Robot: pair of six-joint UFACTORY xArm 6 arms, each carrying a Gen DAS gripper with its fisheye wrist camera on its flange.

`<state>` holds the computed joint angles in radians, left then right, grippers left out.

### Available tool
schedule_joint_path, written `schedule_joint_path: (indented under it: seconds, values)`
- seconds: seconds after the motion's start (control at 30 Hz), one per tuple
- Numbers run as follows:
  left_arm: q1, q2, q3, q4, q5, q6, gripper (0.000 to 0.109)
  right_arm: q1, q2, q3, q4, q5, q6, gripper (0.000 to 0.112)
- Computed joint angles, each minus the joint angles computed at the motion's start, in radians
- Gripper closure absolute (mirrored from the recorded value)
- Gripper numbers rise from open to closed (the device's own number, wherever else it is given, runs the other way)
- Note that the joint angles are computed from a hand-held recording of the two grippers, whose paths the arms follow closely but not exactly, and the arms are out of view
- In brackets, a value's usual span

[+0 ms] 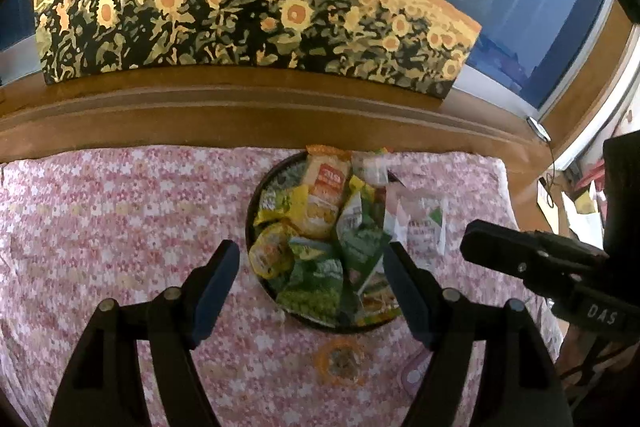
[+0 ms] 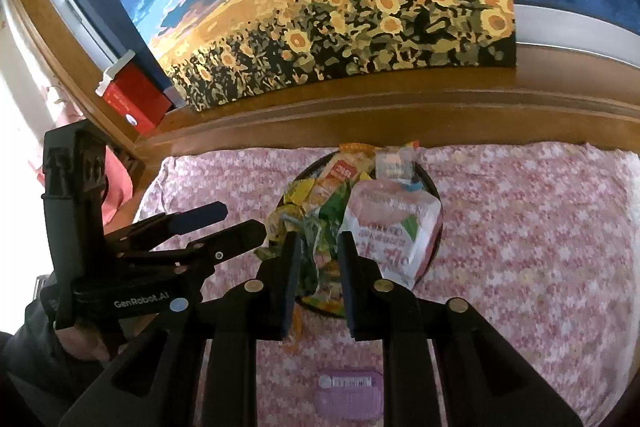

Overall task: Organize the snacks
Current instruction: 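Open both grippers to release the snacks onto the plate, then move both tools toward the orange round snack and the purple tin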

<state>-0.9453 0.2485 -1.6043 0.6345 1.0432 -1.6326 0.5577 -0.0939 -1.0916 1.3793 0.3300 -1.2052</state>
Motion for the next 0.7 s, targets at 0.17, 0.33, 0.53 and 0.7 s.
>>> schedule_joint_path:
  seconds: [0.17,0.33,0.53,0.7]
  values:
    - [-0.024,0.010,-0.011,0.002,0.022,-0.020,0.030,0.007,-0.035,0.051,0.054,-0.028,-0.046,0.080]
    - [-0.042,0.025,-0.011,-0.010,0.024,-0.033,0.030,0.014,-0.057,0.094,0.086,-0.050,-0.072,0.079]
    - [-0.060,0.055,-0.018,-0.046,0.019,-0.019,0.030,0.018,-0.074,0.149,0.093,-0.070,-0.083,0.079]
    - [-0.059,0.077,-0.014,-0.076,-0.018,-0.005,0.031,0.024,-0.073,0.179,0.082,-0.099,-0.070,0.078]
